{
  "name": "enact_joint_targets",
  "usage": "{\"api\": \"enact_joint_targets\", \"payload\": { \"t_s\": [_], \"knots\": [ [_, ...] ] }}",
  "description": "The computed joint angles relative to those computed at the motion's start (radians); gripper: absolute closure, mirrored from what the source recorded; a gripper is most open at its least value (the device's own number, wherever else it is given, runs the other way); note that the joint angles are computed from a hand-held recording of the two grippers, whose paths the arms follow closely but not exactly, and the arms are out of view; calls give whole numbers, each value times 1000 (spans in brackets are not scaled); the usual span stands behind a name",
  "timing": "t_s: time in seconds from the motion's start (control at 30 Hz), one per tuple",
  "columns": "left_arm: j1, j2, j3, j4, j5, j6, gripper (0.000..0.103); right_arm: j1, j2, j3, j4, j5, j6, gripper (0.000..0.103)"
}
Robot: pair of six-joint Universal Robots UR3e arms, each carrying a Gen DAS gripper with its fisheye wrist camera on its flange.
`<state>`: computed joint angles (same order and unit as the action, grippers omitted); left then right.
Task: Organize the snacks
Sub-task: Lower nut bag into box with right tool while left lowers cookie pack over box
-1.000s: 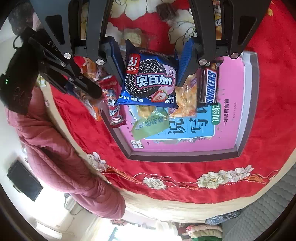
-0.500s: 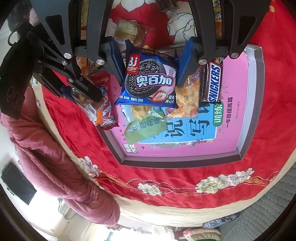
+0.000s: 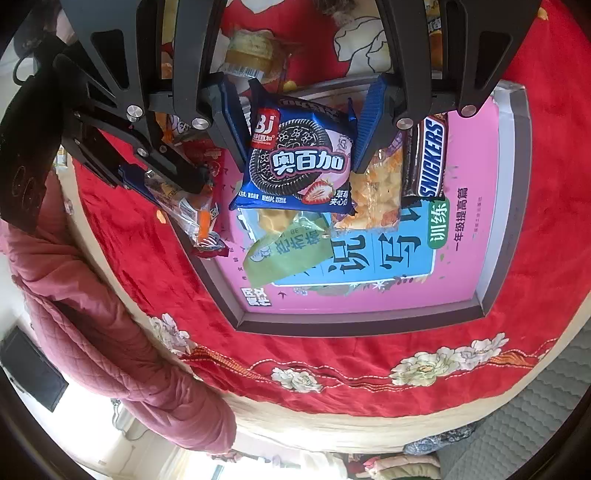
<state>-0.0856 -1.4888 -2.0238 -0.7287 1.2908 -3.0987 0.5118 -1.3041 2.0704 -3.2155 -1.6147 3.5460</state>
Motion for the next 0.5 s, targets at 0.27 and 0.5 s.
{"api": "enact_joint_targets", "payload": {
  "t_s": [0.27, 0.5],
  "knots": [
    [-23, -17, 9, 20, 30, -22, 47, 11, -6, -10, 26, -28, 3, 52],
    [-54, -47, 36, 32, 72, -32, 47, 39, -3, -40, 67, -92, -16, 50]
  ]
}}
